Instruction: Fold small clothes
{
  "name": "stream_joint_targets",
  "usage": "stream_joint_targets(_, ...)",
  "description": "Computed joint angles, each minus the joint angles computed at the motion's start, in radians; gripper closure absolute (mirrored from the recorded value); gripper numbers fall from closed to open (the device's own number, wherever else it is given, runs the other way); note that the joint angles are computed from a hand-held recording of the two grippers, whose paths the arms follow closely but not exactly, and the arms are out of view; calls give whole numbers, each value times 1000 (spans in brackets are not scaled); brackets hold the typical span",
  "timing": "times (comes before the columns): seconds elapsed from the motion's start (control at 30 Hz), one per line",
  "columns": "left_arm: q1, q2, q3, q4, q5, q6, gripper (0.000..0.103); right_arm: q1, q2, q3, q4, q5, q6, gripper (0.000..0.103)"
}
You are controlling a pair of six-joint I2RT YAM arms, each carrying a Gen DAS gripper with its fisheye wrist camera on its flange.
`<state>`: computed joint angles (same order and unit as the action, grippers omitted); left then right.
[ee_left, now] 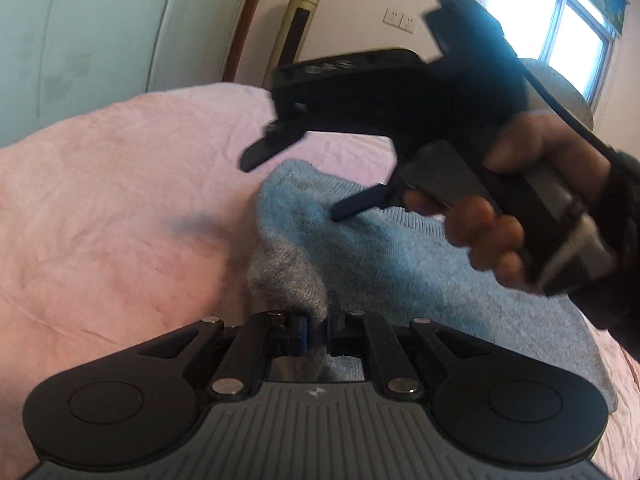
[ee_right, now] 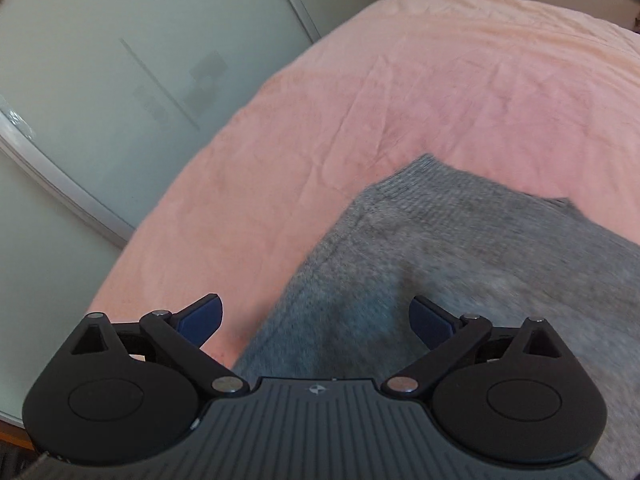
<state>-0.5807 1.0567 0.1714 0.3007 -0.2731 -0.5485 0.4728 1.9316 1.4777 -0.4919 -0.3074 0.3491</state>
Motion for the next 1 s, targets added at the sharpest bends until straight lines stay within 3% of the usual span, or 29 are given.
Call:
stream_joint_targets(0.13, 36, 18, -2, -15, 60, -44, 88, 44, 113, 156, -126, 54, -41, 6)
stream_joint_targets(0.3, 101, 6, -9, -14, 144, -78, 88, 77, 192, 290, -232, 131, -84, 5)
stream_joint_targets(0.37, 99, -3, -6, -26, 136, -63, 98, 81, 205, 311, -251, 136, -86, 3)
stream_joint_targets(0.47, -4, -66, 0, -64, 27, 14, 99, 82, 212, 328, -275, 138, -110, 2)
stream_joint_targets(0.63, -323, 12, 18, 31, -325, 284, 99, 60, 208, 348, -336, 104, -155, 2)
stream_joint_targets(0.77, -360, 67, 22, 51, -357, 314, 99, 43, 196, 343, -365, 119, -170, 4)
stream_joint_targets(0.87, -350, 43, 18, 31, -356, 312, 99, 37, 178, 312, -336, 139, -169, 14)
stream_joint_targets(0.97, -353, 36, 14, 30, -361, 316, 99, 35, 153, 282, -314, 193, -194, 50)
stream_joint_targets(1.0, -353, 29, 13, 24, -358, 320, 99, 25, 144, 272, -309, 194, -196, 71)
